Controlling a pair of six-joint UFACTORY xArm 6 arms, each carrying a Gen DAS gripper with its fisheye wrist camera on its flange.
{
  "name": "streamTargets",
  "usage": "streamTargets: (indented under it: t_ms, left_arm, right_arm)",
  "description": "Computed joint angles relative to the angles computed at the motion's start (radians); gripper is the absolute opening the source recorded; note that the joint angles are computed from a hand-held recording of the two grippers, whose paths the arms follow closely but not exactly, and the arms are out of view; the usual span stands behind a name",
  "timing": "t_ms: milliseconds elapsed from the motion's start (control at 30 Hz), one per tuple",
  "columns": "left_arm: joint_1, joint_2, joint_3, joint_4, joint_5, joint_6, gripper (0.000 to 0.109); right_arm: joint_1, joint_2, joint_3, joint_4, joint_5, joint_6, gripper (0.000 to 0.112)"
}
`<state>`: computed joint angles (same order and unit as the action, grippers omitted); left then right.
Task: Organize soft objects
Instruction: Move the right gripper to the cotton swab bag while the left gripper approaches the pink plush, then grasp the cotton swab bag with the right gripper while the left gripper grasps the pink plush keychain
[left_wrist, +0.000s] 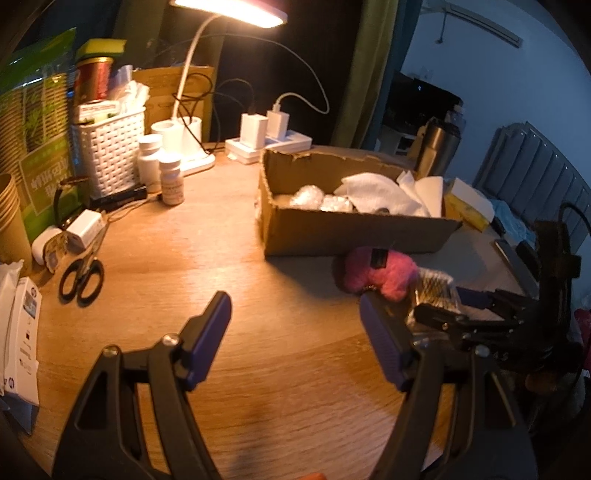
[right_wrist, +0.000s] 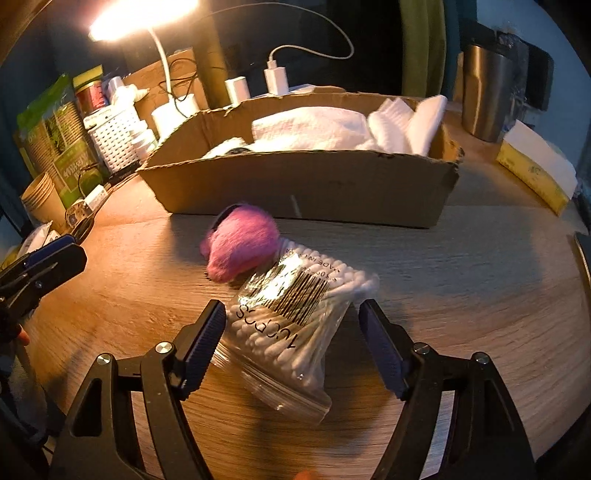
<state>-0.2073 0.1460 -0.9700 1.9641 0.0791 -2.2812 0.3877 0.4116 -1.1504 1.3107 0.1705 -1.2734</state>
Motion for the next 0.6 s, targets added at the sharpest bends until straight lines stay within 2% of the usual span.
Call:
streamTargets:
  t_ms: [100,200,300,433,600]
  left_arm:
    - [-0.007,0.031,-0.024,-0.069,-0.005,0.08,0.075]
    - [-0.018,0.066,-0.054,-0.126,-0.01,0.142,0.084]
    - [-0.03,0.109,-0.093,-0.185,-0.019,0.202,0.085]
    - [-0.048,0.162,-0.134,-0.335,-0.018,0.37,0.085]
    - [-0.086,0.25,-0.203,-0.603,-0.002,0.659,0.085]
  right_arm:
    - [-0.019,0.005,-0.002,0.049,0.017,-0.046,0.076]
    - [-0.04,0.006,-0.003,0.101,0.037,-0.109,0.066]
    - [-0.052,0.01,-0.007,0.145,0.042,-0.167,0.06]
    - [-0.079,0.006,-0.005,0.169,0.064,-0.217,0.055]
    - [-0.122,0.004,-0.008,0.201,0.103,-0.256,0.053]
